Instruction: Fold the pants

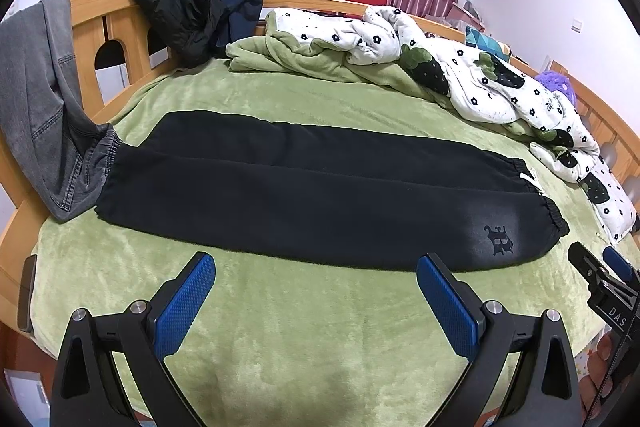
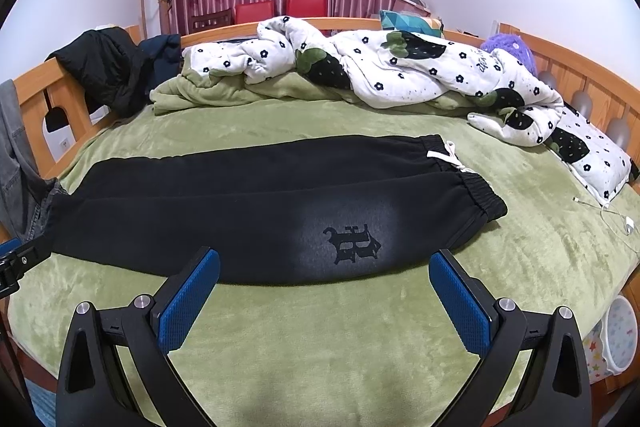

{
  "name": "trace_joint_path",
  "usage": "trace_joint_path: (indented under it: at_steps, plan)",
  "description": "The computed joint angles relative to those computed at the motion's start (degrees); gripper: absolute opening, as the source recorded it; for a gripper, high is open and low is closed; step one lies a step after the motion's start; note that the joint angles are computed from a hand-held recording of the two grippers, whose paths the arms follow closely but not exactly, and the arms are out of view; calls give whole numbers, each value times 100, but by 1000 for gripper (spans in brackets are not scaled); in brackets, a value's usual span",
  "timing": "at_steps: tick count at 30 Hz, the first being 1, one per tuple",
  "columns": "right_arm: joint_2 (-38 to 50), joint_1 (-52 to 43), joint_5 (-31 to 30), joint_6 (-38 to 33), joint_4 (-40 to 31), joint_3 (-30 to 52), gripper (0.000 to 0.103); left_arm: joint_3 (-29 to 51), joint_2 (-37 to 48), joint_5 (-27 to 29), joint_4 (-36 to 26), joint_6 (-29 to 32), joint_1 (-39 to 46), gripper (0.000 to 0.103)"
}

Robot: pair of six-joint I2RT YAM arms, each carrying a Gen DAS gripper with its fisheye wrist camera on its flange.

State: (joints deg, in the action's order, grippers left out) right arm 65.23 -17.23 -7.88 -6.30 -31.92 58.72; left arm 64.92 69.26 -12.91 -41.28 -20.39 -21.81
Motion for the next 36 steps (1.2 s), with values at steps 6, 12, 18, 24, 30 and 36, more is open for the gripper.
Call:
trace_joint_path:
  at_steps: [6,12,18,24,30,36]
  plan:
    - [14,0,7,-6,9,11,103,27,6,13,-8,-15,-13,102]
    - [-26,29,30,9,17,-34,103,88,9,-1,-46,-59,-101,102]
    - [-34,33,46,5,27,-43,103,158,-4,110,-91,-10,-24,102]
    - [-44,40,47,5,27,-59,103,177,-42,159,-97,32,-8,102]
    - [-74,52,67,-12,52,-98,103,182,-52,192,-86,25,6,102]
    - [-150,-66,-1,-14,158,-145,103,70,-232,186,63,4,-5,102]
